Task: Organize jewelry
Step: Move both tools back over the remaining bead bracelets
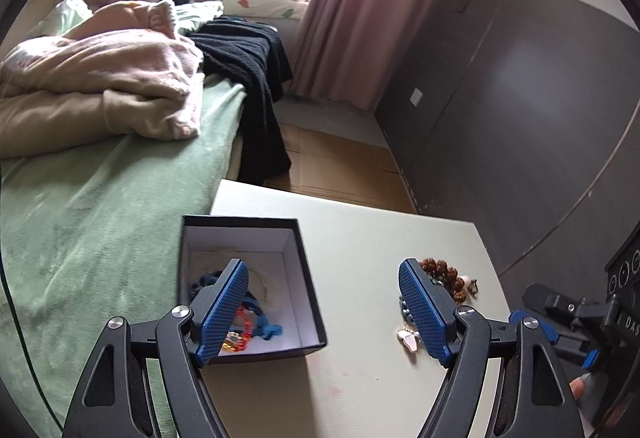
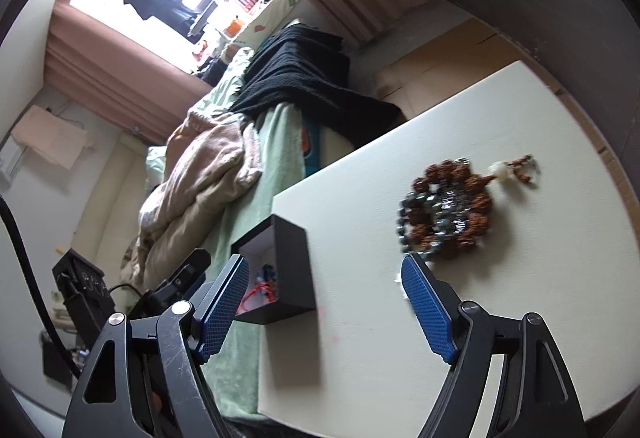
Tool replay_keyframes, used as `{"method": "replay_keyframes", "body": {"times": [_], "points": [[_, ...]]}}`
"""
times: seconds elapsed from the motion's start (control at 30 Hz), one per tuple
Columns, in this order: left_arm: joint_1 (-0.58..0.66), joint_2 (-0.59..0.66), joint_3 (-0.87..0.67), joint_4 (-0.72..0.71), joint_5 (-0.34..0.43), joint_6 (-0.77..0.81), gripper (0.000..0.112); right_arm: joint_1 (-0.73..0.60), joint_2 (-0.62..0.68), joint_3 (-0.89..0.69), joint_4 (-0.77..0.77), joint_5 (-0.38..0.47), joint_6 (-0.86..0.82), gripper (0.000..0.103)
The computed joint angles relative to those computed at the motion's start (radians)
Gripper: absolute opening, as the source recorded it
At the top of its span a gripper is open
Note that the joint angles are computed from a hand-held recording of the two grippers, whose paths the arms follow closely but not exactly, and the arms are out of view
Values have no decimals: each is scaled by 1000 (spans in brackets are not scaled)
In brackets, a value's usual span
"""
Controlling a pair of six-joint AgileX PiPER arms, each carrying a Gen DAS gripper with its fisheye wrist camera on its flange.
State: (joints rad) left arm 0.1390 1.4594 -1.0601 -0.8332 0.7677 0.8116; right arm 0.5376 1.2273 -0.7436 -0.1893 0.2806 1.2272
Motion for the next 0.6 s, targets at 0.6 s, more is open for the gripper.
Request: {"method": "replay_keyframes", "body": {"times": [0.6], "points": [[-335,18,17,130,-78,-89,59,-231,-163,95,258,201,-239,79]]}}
